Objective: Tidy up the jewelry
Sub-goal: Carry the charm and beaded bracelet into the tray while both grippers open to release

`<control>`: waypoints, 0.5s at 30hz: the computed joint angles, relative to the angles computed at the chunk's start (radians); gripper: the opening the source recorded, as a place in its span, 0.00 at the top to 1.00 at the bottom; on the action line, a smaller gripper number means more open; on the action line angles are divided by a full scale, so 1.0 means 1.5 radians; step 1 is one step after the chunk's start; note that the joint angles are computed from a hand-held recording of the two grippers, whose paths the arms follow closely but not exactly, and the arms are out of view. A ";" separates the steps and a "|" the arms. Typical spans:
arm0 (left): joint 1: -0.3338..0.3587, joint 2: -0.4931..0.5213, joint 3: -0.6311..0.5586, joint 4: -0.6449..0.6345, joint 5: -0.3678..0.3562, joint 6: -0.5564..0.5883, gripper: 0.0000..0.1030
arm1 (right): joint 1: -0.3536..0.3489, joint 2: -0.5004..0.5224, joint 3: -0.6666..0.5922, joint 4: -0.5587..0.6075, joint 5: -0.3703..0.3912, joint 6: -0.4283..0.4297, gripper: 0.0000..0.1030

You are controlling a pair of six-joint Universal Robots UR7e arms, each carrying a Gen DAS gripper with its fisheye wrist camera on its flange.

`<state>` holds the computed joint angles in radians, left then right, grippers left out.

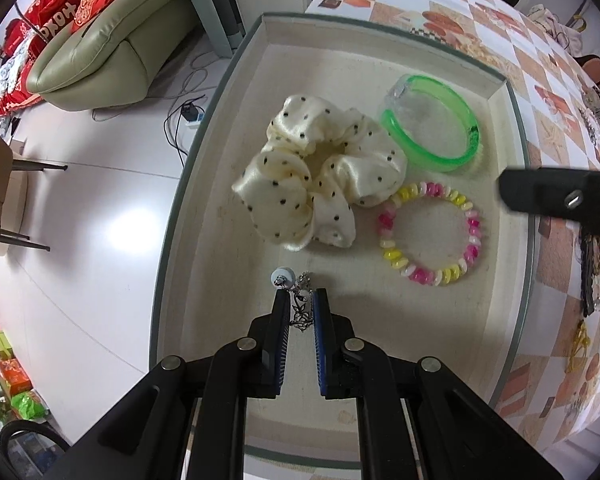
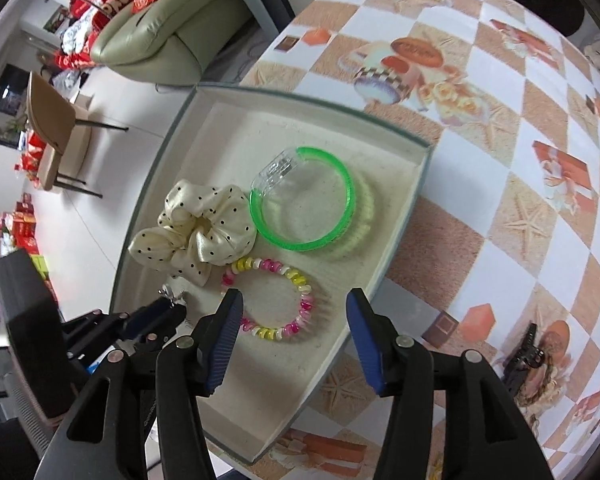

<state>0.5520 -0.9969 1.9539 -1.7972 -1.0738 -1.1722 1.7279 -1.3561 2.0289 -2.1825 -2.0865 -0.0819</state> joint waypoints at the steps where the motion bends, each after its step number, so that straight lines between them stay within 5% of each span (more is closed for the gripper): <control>1: -0.001 0.000 -0.001 0.004 -0.003 -0.001 0.85 | 0.000 -0.004 0.000 0.000 0.001 0.001 0.44; 11: -0.011 0.002 -0.011 0.031 -0.008 -0.009 0.85 | -0.020 -0.068 0.010 0.007 0.004 -0.001 0.44; 13: -0.010 0.004 -0.015 0.033 -0.008 -0.010 0.47 | -0.025 -0.081 0.012 0.011 0.002 -0.001 0.44; 14: -0.012 0.006 -0.019 0.042 -0.003 -0.017 0.00 | -0.027 -0.084 0.011 0.012 0.002 0.000 0.44; 15: -0.019 0.007 -0.020 0.050 0.010 -0.029 0.00 | -0.029 -0.089 0.011 0.013 0.002 0.001 0.44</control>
